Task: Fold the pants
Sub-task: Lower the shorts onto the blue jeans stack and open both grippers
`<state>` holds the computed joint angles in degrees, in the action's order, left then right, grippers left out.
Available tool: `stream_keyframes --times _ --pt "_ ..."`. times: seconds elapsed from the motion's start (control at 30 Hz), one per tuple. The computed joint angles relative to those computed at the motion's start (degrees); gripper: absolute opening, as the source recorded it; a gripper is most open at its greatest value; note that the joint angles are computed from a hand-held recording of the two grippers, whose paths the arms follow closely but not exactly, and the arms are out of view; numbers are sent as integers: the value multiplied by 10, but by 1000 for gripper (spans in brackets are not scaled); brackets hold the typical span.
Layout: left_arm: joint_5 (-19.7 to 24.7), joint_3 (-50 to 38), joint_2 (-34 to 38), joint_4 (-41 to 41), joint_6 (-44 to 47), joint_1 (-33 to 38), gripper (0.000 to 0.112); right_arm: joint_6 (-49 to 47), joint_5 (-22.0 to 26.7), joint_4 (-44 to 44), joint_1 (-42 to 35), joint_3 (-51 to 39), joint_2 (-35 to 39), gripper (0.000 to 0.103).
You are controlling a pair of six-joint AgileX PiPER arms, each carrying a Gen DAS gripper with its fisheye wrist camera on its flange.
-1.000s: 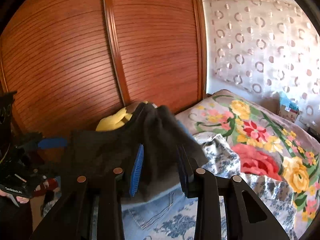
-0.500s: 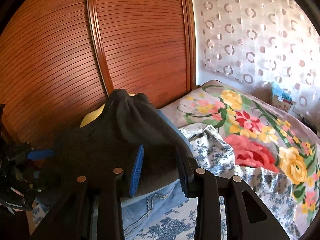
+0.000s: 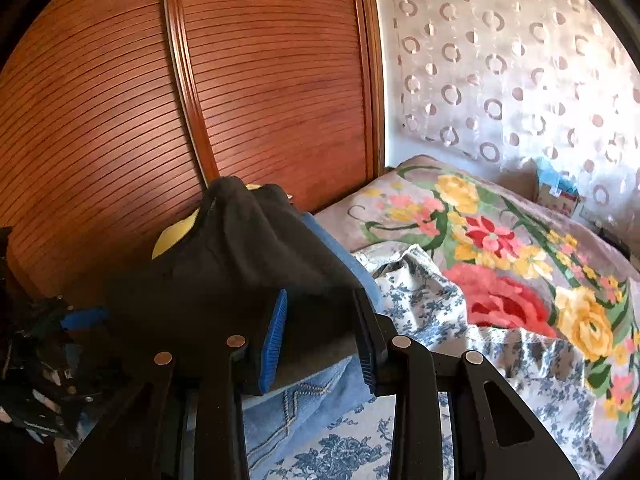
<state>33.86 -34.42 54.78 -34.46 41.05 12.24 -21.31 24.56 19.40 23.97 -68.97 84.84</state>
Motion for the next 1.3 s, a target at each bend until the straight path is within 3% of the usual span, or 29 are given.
stream_keyframes --times 0.13,0.33,0.67,0.8,0.93,1.13,1.3 --pt "25 -8 2 -33 30 27 77 19 -13 -22 14 20 -24 56" --pt "36 -15 -23 -9 7 21 77 39 -16 -40 25 53 -58 61" --pt "51 -13 -68 7 -4 30 77 178 -13 -155 68 92 -99 61" --pt "58 -9 -88 9 -6 37 77 239 -21 -205 85 110 -117 69" --pt "68 -2 -113 -2 12 54 77 333 -20 -284 110 127 -134 86" --pt "152 -2 -138 -75 103 143 80 422 -13 -353 140 155 -169 94" --pt "192 -2 -162 -90 122 180 85 536 18 -455 188 168 -195 96"
